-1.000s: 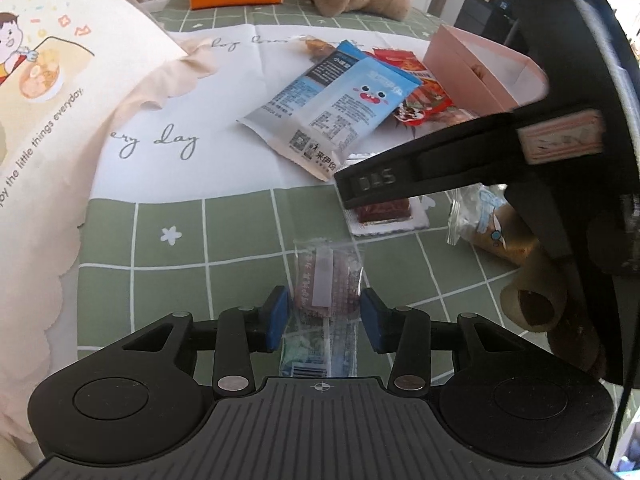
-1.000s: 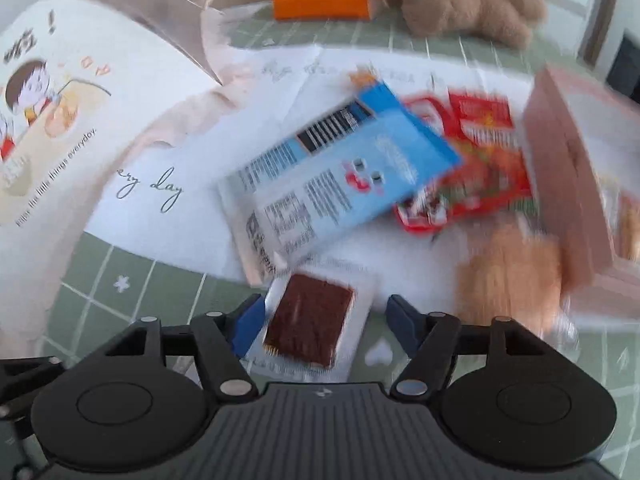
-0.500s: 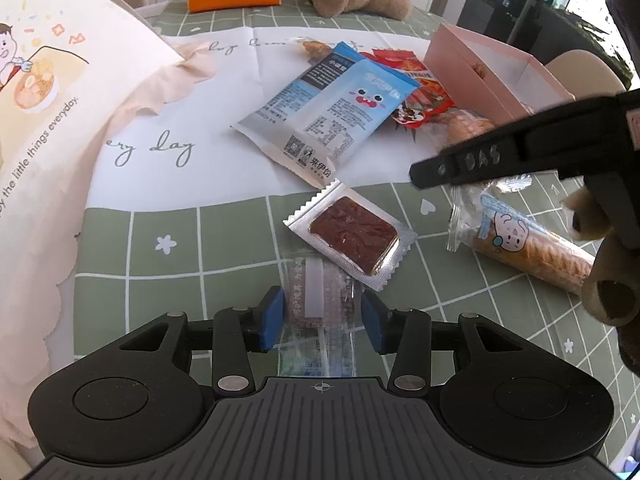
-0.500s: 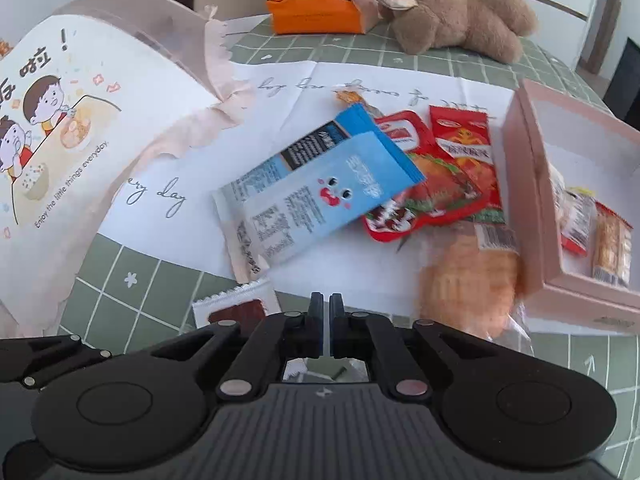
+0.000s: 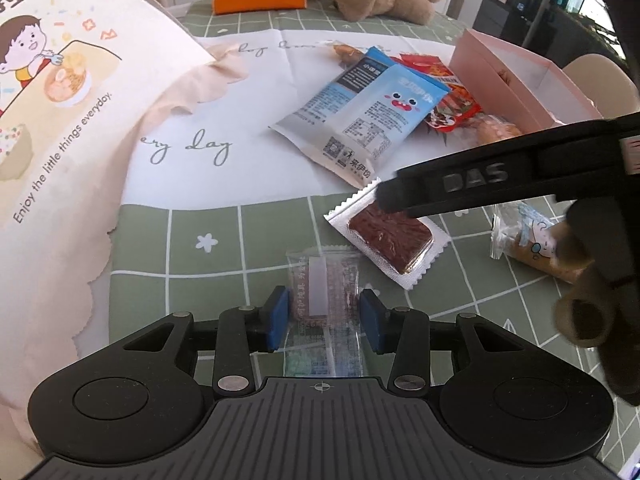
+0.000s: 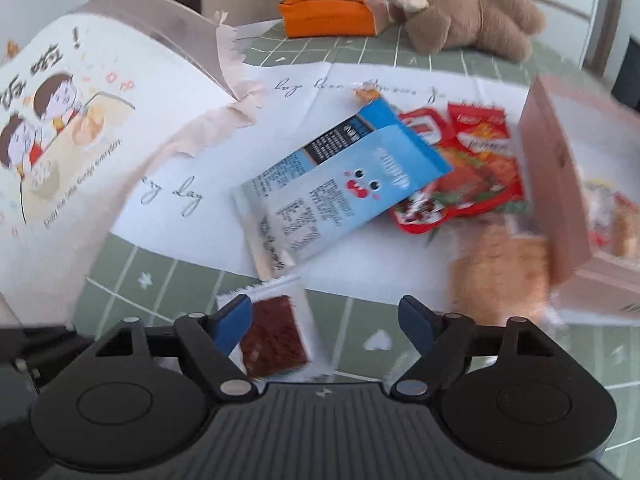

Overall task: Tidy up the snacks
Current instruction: 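Grasp the brown square meat snack with the right gripper, then release the brown snack into the pink box with right while left drops its clear packet in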

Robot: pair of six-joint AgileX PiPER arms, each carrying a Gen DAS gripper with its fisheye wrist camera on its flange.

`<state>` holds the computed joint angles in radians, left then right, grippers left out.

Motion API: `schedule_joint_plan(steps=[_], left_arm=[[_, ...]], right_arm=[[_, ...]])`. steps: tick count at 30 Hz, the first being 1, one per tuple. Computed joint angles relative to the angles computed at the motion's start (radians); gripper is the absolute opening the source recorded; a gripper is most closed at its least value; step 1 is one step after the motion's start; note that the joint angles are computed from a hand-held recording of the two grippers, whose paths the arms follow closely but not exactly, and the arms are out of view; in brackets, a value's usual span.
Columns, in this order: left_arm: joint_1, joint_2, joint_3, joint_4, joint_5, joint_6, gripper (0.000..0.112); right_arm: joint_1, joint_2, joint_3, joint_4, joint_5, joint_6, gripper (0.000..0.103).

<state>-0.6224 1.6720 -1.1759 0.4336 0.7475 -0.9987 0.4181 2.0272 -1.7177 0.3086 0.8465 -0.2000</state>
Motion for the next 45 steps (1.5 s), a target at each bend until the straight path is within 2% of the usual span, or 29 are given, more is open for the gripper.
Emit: schedule_joint_plan(steps=[3,5,9,12,15,16,17,18,19,22,25,28,30,32,36,43,45], left_arm=[[0.014,-0.013,0.016,-0.02,-0.02,0.015,0.045],[0.019,-0.019,0.018,-0.029,-0.011,0.031,0.045],[0.033,-0.034,0.029,-0.048,-0.002,0.04,0.045],[0.045,-0.052,0.052,-0.061,-0.022,0.045,0.045],[0.048,-0.053,0.055,-0.063,-0.03,0.036,0.045],[0.049,-0.056,0.058,-0.065,-0.034,0.033,0.045],[0.05,-0.058,0.061,-0.066,-0.036,0.031,0.045],[0.051,-0.059,0.062,-0.069,-0.038,0.033,0.045],[0.052,-0.06,0.063,-0.072,-0.039,0.034,0.045],[0.054,-0.064,0.068,-0.074,-0.044,0.034,0.045],[0.054,-0.067,0.074,-0.069,-0.05,0.028,0.045],[0.048,-0.066,0.073,-0.057,-0.047,0.021,0.045],[0.045,-0.067,0.077,-0.052,-0.049,0.02,0.045],[0.048,-0.073,0.086,-0.053,-0.06,0.017,0.045],[0.047,-0.079,0.097,-0.04,-0.071,-0.004,0.045],[-0.006,-0.026,0.034,0.037,0.005,-0.074,0.044],[-0.018,-0.019,0.033,0.056,-0.003,-0.076,0.043]], right_arm=[[0.046,0.035,-0.03,-0.119,0.006,0.098,0.083],[0.072,0.036,-0.023,-0.204,-0.019,0.145,0.086],[0.044,0.038,-0.033,-0.167,-0.002,0.11,0.085],[0.013,0.007,0.003,-0.093,-0.002,-0.001,0.085],[-0.012,-0.048,0.081,0.009,-0.049,-0.136,0.085],[-0.007,-0.062,0.1,0.017,-0.066,-0.164,0.083],[0.001,-0.07,0.111,0.021,-0.076,-0.191,0.073],[0.007,-0.068,0.107,0.031,-0.069,-0.211,0.058],[0.008,-0.058,0.094,0.06,-0.047,-0.237,0.052],[0.031,-0.032,0.081,0.068,-0.038,-0.247,0.05],[0.063,-0.048,0.125,0.031,-0.09,-0.252,0.052],[0.091,-0.063,0.143,-0.045,-0.112,-0.224,0.049],[0.096,-0.077,0.15,-0.087,-0.119,-0.186,0.043],[0.077,-0.091,0.145,-0.074,-0.102,-0.167,0.039],[-0.006,-0.152,0.177,0.052,-0.086,-0.231,0.039],[-0.151,-0.28,0.287,0.097,-0.103,-0.298,0.039],[-0.2,-0.303,0.315,0.093,-0.108,-0.3,0.039]])
